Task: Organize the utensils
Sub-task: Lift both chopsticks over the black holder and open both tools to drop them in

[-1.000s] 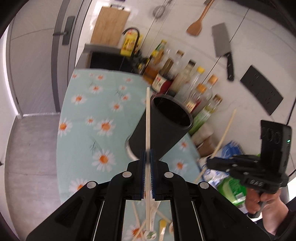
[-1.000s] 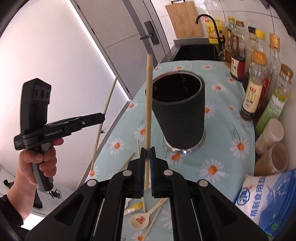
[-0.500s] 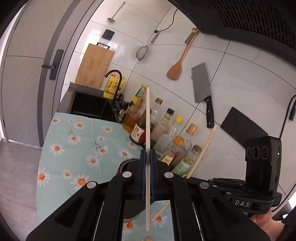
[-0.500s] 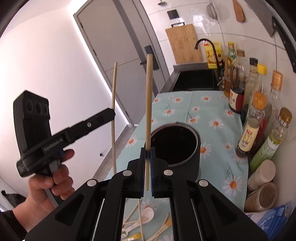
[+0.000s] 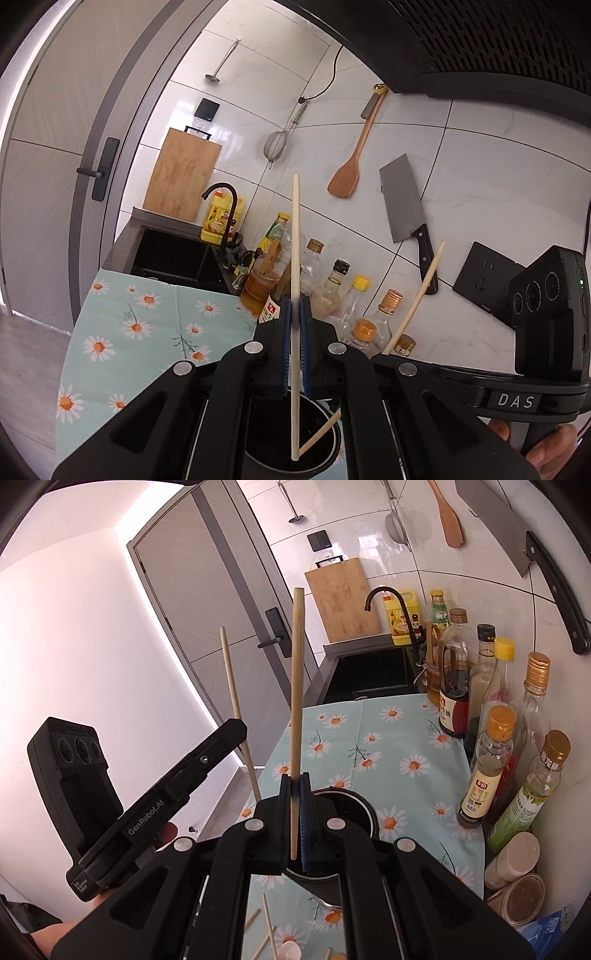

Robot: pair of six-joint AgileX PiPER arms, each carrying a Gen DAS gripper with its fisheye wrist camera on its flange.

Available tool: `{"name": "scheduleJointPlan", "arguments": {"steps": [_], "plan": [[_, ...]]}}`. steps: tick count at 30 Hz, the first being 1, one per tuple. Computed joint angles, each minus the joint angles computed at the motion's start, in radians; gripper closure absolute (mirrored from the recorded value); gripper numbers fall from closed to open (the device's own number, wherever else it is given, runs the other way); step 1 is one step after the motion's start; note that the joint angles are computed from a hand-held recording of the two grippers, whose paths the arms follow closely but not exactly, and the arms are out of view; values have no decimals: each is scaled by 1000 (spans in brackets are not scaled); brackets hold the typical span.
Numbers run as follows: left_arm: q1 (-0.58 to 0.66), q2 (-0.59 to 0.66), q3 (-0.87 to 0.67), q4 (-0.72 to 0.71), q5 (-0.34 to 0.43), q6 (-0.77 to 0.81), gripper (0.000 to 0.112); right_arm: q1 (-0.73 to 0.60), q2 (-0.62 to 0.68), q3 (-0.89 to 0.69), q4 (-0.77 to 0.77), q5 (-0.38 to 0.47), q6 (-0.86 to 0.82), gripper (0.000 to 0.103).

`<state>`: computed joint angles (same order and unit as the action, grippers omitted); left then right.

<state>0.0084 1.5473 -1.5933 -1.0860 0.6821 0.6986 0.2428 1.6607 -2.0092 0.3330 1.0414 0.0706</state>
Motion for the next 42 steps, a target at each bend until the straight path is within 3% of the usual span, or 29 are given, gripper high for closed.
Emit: {"name": "scheduleJointPlan", "arguments": {"steps": [5, 16, 19, 30, 36, 42], "plan": [[-35, 28, -5, 32, -35, 12, 108, 38, 3, 16, -113, -32, 33, 97], [-51, 53, -1, 93, -28, -22, 107, 19, 37, 28, -93, -8, 31, 93], [-39, 39, 8, 84, -18, -22, 107, 5, 29, 43, -68, -2, 30, 85], [14, -35, 75, 104, 6, -50, 107, 21, -48, 130, -80, -16, 43, 85], [80, -114, 141, 94, 60, -14, 107, 50, -104, 173, -106, -10, 50, 85], [169, -180, 193, 87, 164, 18, 107, 73, -170, 249, -96, -1, 52, 83]]}}
